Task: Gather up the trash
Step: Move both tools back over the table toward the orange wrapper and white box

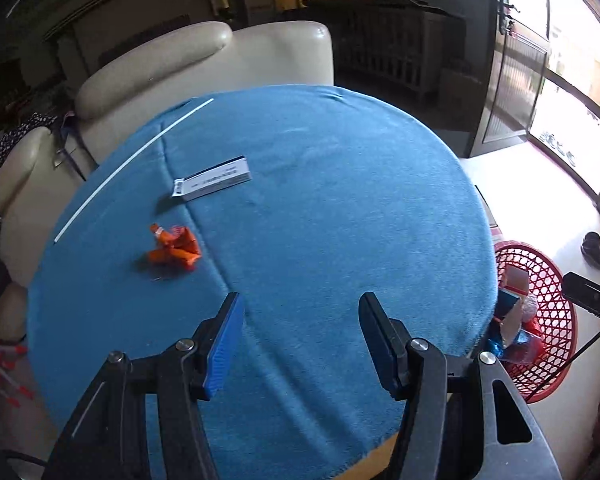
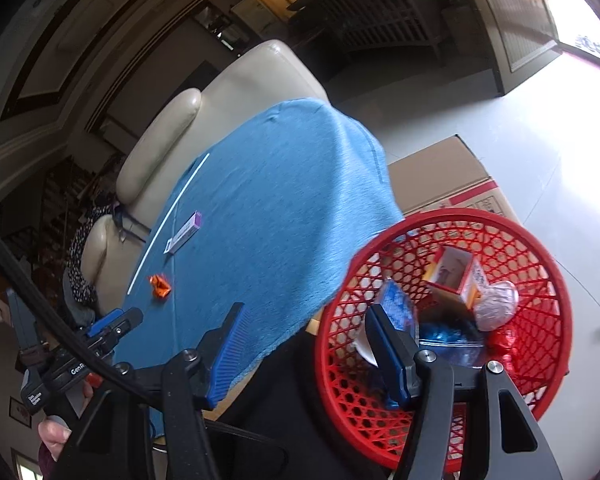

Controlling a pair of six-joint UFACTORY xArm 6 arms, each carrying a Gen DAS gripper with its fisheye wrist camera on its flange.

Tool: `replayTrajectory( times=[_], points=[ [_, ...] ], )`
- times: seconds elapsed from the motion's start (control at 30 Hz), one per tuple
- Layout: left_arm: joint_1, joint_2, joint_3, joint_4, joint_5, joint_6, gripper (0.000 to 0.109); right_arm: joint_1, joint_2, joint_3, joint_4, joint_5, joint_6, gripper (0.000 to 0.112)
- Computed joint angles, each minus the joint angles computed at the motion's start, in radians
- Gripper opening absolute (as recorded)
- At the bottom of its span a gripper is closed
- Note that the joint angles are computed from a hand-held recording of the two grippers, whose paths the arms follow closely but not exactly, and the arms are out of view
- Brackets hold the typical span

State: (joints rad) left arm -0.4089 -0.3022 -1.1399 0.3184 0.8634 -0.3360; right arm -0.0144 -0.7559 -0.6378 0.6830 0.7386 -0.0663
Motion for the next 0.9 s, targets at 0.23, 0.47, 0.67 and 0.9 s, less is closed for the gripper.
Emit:
replayTrajectory(
  times=[0.23,0.47,0.67,0.9],
  points=[
    [0.065,-0.027,0.037,-0.010,-0.017,0.011,0.061,0.086,0.057,-0.049,-0.035,-0.030,0.030,0.065],
    [0.138,-0.030,0.052,-0.061,-0.021,0.048,0.061,0.153,0.119,-0.095,-0.055,-0.055,0.048,0.065],
    [0.272,-0.017,0.054,-0.135,-0.005,0.074,0.061,0.198,0.171,-0.129,-0.067,-0.067,0.060,0.065],
    [0.402,0.056,-0.027,-0.233,0.032,0.082,0.061,0.233,0.215,-0.147,-0.055,-0.076,0.056,0.065]
  ],
)
